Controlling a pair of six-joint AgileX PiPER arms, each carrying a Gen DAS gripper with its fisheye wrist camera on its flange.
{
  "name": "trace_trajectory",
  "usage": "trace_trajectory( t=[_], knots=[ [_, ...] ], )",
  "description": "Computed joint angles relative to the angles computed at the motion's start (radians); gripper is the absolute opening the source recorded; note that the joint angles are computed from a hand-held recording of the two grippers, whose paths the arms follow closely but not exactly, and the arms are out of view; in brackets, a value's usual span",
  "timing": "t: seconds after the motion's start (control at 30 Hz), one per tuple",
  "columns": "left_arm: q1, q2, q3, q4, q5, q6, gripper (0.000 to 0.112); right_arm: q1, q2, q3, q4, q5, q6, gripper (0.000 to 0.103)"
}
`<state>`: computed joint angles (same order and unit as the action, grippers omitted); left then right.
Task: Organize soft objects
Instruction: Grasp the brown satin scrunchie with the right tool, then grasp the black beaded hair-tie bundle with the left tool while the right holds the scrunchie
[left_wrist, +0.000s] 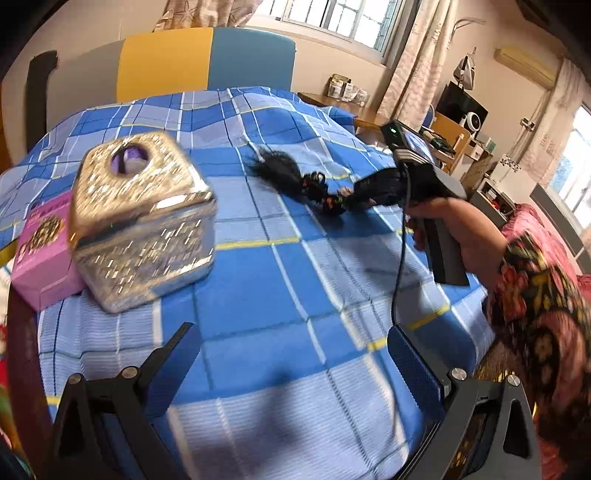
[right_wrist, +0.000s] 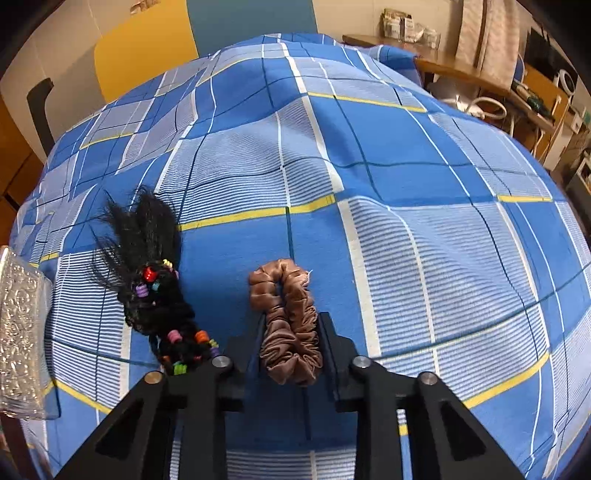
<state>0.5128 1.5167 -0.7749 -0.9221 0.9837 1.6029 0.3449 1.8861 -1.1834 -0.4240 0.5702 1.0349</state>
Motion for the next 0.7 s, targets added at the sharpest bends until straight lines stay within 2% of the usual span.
trace_trajectory(
  t=[0.17, 0.33, 0.5, 0.7],
  knots=[
    [-0.18, 0.005, -0.029, -0.014, -0.085, -0.157, 0.102, -0.025, -0.079, 0.078, -0.01, -0.022, 0.092, 0.025],
    [-0.396, 0.067, -0.108, 0.031, -0.253, -0.39, 0.102, -0.053, -0.143, 0.141, -0.04, -0.011, 0.192, 0.025],
    [-0.561, 0.189, -0.258, 0.15, -0.379, -0.664, 0.102, -0.067, -0.166, 0.156, -0.061, 0.003, 0.238, 0.025],
    [-0.688, 0.359, -0.461, 0.355, -0.43, -0.967, 0.102, -0.089, -0.185, 0.172, -0.091, -0.021, 0.292, 0.025]
  ],
)
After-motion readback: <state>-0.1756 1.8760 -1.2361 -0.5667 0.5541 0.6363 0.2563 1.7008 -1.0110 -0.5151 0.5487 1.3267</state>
